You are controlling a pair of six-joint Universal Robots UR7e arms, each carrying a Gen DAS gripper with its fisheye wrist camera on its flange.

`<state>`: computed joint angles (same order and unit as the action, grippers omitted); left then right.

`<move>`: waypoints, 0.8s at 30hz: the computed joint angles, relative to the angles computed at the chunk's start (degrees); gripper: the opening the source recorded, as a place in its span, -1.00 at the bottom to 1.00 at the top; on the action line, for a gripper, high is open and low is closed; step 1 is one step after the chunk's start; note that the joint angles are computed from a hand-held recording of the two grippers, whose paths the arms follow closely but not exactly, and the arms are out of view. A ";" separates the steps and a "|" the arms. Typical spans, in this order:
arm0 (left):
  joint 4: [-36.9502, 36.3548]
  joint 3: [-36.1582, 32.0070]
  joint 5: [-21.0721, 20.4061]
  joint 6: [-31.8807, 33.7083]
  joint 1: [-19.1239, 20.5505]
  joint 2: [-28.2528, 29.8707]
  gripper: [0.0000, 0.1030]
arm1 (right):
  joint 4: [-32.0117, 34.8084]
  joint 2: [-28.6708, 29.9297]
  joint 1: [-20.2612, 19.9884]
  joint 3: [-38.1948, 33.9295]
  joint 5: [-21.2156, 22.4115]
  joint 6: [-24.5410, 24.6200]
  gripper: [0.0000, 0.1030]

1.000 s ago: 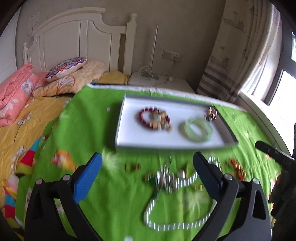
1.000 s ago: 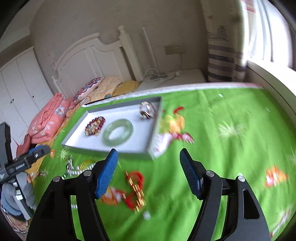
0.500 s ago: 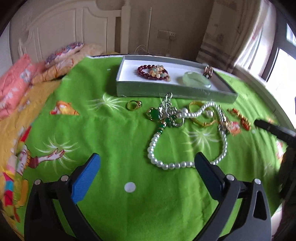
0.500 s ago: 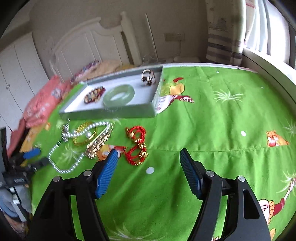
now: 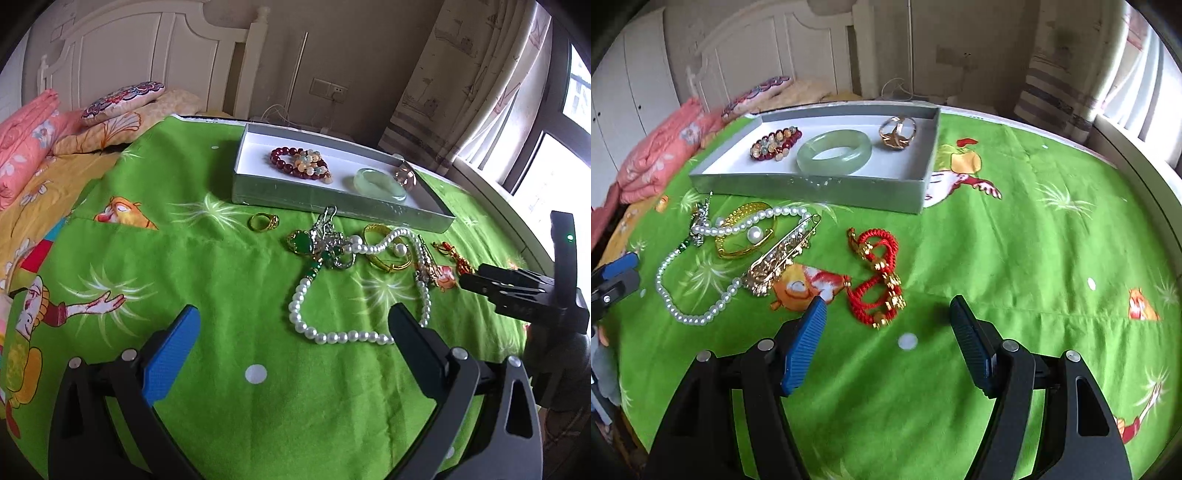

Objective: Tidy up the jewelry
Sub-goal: 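Grasp the red knotted cord ornament with the right tool and lift it, then grasp the gold pendant with the left tool while the right tool holds the red ornament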

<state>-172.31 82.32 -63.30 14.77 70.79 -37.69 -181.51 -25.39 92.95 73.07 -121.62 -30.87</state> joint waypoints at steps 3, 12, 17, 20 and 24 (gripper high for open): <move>-0.18 0.25 -0.72 -0.14 0.18 -0.25 0.95 | 0.31 1.20 0.45 -1.78 -0.92 -1.98 0.04; -0.03 0.28 -0.56 -0.68 0.17 -0.31 0.95 | -5.21 -0.41 0.40 2.66 -0.77 -4.47 -0.74; -0.35 0.57 0.90 -0.23 -0.46 -0.32 0.95 | -10.81 -4.72 -0.65 10.18 4.00 -3.06 -0.81; -0.62 1.16 2.71 2.05 -1.55 0.00 0.95 | -12.75 -6.30 -1.17 12.90 6.11 -2.37 -0.81; 0.50 1.97 1.69 2.03 -2.75 0.26 0.95 | -16.07 -9.07 -2.55 17.45 13.01 -1.32 -0.81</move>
